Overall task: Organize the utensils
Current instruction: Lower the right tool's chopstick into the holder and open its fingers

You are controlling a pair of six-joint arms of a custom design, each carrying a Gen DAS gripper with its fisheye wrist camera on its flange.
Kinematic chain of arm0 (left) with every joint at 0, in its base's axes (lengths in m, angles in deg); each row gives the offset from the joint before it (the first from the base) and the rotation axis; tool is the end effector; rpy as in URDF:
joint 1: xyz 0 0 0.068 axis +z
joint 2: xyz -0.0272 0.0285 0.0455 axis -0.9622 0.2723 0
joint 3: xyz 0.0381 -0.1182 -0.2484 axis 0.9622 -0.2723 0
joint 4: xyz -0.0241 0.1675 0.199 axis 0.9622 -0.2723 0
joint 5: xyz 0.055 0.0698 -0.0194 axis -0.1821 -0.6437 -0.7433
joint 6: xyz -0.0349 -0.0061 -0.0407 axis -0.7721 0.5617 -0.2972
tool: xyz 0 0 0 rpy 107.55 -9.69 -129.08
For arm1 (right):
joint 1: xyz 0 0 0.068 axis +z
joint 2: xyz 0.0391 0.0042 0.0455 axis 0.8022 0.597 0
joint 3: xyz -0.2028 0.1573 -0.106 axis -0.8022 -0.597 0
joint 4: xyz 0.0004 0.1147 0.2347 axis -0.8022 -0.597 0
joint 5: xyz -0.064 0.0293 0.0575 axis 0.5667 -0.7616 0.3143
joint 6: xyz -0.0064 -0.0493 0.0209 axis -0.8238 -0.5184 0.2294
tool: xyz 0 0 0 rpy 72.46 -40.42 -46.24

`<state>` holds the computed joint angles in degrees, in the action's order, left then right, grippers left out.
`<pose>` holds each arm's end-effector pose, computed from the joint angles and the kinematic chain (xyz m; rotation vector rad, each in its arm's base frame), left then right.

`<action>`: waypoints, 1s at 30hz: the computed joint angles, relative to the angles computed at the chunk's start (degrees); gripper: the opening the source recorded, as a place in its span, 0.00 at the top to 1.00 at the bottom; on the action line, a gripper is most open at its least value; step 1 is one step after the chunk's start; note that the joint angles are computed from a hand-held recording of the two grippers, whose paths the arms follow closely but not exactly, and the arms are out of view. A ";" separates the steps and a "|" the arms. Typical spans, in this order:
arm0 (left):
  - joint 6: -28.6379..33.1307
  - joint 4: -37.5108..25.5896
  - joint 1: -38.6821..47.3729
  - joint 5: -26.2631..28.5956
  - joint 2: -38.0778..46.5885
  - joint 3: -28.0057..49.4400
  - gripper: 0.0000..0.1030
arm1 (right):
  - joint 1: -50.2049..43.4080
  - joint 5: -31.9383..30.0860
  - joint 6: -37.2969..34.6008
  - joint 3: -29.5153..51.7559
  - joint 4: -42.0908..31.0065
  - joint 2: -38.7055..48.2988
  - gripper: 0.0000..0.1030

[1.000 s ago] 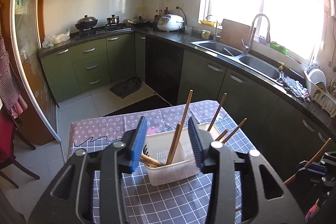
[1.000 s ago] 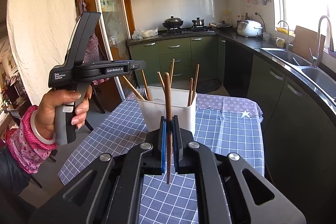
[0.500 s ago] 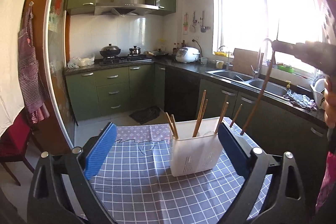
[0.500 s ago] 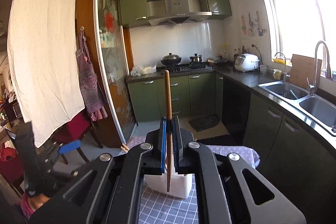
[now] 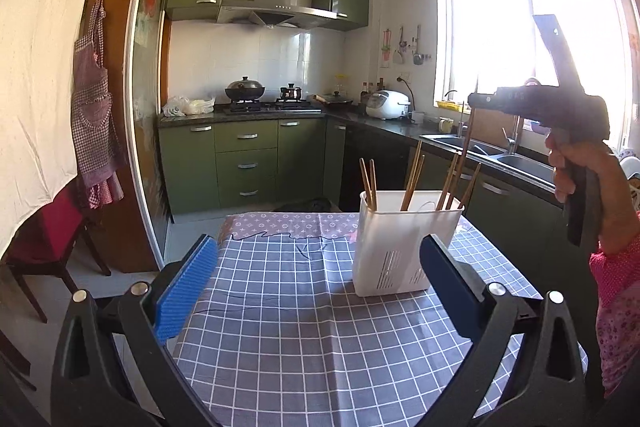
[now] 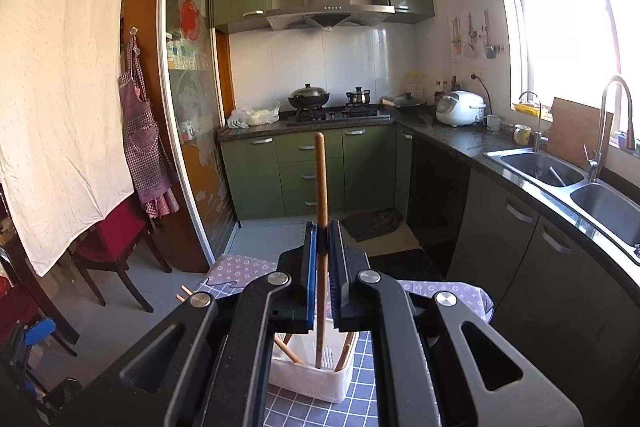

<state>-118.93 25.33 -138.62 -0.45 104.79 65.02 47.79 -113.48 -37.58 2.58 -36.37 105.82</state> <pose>0.0729 -0.0781 0.2563 -0.2473 1.9286 0.0746 0.3229 -0.0096 0.3628 -0.5365 1.9546 0.4683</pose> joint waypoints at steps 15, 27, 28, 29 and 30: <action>1.18 2.39 3.03 3.99 0.01 -2.46 0.07 | 1.01 0.74 -1.60 -9.72 5.14 0.15 0.81; -11.93 -5.46 -4.89 2.74 4.53 -2.51 0.07 | -26.74 -20.41 -25.84 -31.58 -10.66 -19.82 0.13; -14.79 -7.26 -6.25 2.32 5.18 -2.44 0.07 | -29.84 -21.93 -30.43 -33.19 -13.63 -20.51 0.09; -17.26 -8.99 -7.37 2.09 5.84 -2.20 0.07 | -32.96 -23.29 -35.54 -34.24 -16.98 -20.68 0.07; -19.81 -10.89 -8.55 1.87 6.69 -1.82 0.07 | -36.03 -24.60 -41.11 -34.85 -20.78 -20.66 0.04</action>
<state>-138.74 14.43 -147.17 1.42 111.48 63.19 11.76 -138.08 -78.69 -32.27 -57.16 85.16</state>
